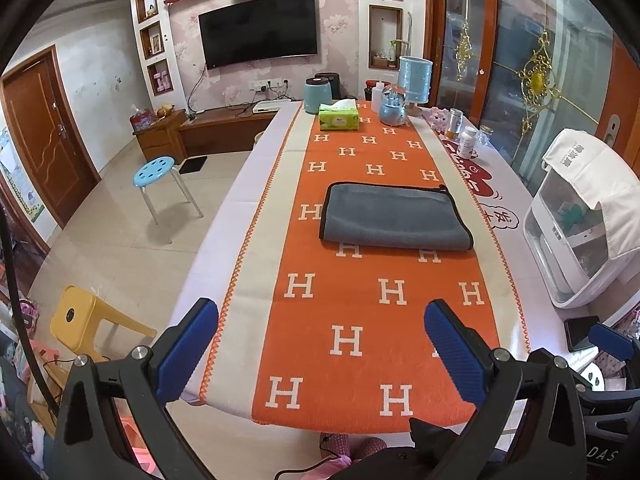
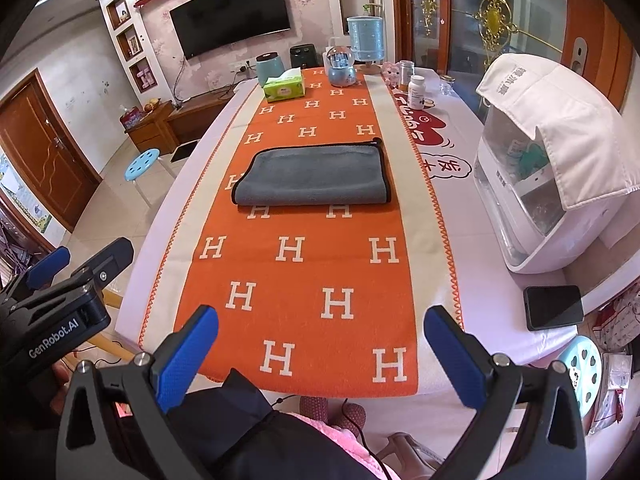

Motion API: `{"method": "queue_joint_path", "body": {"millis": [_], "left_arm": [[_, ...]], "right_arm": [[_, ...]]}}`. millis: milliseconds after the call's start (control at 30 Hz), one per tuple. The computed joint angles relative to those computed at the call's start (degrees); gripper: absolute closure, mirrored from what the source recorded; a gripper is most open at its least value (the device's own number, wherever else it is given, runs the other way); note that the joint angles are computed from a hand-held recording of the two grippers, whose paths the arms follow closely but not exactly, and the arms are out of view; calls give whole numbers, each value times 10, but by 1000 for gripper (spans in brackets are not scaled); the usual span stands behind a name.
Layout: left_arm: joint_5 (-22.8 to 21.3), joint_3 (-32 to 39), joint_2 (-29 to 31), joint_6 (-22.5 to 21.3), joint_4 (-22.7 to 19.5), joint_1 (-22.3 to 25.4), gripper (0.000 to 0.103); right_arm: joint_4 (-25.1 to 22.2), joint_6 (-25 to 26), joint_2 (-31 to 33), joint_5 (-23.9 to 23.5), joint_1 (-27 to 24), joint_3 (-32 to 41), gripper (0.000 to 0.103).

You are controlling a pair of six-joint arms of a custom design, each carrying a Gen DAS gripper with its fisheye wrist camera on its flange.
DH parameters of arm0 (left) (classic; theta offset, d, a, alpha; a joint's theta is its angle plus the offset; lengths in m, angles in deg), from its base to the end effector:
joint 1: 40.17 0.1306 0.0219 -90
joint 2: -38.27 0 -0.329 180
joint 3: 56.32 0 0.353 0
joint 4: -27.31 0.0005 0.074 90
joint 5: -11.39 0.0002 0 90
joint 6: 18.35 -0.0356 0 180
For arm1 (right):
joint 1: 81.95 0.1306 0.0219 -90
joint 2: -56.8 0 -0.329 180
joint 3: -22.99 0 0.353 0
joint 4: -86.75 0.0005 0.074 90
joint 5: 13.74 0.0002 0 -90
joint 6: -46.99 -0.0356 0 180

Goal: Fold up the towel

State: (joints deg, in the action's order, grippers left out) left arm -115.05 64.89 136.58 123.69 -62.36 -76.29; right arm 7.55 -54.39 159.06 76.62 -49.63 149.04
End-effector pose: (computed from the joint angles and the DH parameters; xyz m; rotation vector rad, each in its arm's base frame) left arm 0.3635 -0.2397 0.4991 -0.4951 2.3637 0.2252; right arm 0.4033 0.2543 0.5042 -0.4634 2.5216 0.2896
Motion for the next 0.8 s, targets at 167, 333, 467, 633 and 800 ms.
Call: {"method": "queue_joint_path", "body": {"millis": [167,333,467,633,800], "left_arm": [[2,2,4,-9,7,2,1],[3,8,9,-13,5,2,1],[5,13,14,-17,5,2,1],[6,15,16,-17,4,2,1],[9,17,21,-16,3,1,1]], "right_arm": [[-3,-2,2,2,-2,2,0],[-7,-2,5,2,-6,8,0],[-12,-2,12,1,-10,16,0],[-14,-3,13,1,-10,18,0],[-13,0,14,-4,-14,14,0]]}}
